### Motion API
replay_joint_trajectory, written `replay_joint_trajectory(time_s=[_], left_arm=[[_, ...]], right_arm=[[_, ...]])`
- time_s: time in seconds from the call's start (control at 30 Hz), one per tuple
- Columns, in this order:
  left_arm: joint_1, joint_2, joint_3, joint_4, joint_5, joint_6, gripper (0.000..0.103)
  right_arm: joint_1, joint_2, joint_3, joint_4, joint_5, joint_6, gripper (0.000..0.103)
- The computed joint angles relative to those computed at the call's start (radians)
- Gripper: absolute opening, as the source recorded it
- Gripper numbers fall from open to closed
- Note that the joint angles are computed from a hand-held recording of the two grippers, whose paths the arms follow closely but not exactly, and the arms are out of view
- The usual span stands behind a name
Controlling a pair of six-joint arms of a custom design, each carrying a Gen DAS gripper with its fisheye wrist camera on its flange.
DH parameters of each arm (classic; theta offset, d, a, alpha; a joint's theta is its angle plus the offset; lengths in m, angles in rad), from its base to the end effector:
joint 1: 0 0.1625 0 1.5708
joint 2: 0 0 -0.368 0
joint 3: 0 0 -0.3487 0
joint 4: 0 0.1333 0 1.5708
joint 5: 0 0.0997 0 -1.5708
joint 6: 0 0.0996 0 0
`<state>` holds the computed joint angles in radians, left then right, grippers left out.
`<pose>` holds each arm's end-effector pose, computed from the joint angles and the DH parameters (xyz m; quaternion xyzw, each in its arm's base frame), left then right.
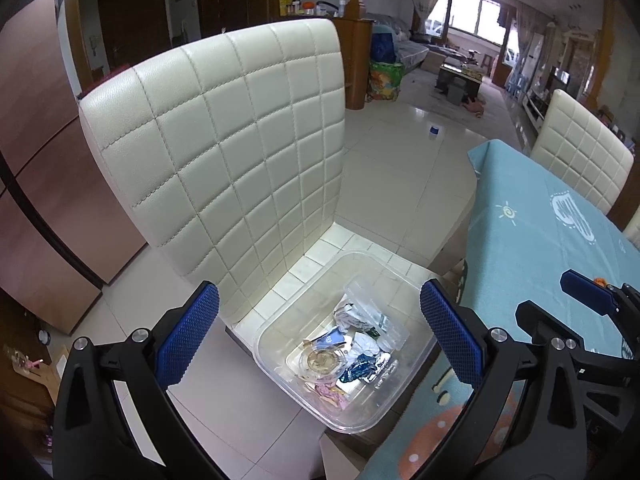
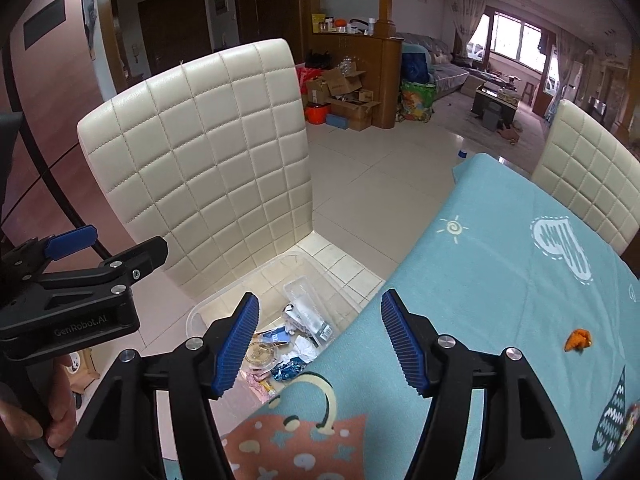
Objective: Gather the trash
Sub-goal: 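Move both tools back over the table toward the orange item and striped wrapper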
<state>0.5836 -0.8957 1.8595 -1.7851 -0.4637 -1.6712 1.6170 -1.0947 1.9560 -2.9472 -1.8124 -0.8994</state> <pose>-0.2709 -0.4454 0.0628 -0.0842 0.8103 -0.4005 0.4194 0.1338 -0.5246 0.1900 0.4098 -0.8686 0.1820 0.2107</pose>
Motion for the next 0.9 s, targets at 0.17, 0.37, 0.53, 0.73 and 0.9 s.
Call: replay_joint_trajectory(time_s=[0.17, 0.37, 0.53, 0.73, 0.9], left_arm=[[-0.037, 0.045, -0.029, -0.023, -0.014, 0.044, 0.099], [-0.067, 0.14, -0.09, -0.148, -0.039, 0.187, 0.099], [-0.078, 0.27, -0.198, -0.314, -0.061, 0.394, 0.099], [-0.097, 0.466, -0.397, -0.468, -0.122, 0.649, 0.099], [-0.111, 0.621, -0.593, -0.495, -0.179, 0.802, 0.099]], right_arm=[[-0.028, -0.077, 0.05, -0.009, 0.015, -0.003, 0.062], [-0.094, -0.189, 0.097, -0.004, 0.02, 0.003, 0.062], [-0.174, -0.291, 0.114, -0.01, 0.022, 0.0, 0.062], [-0.295, -0.395, 0.104, -0.014, 0.027, 0.022, 0.062], [-0.418, -0.473, 0.08, 0.014, 0.049, 0.057, 0.062]])
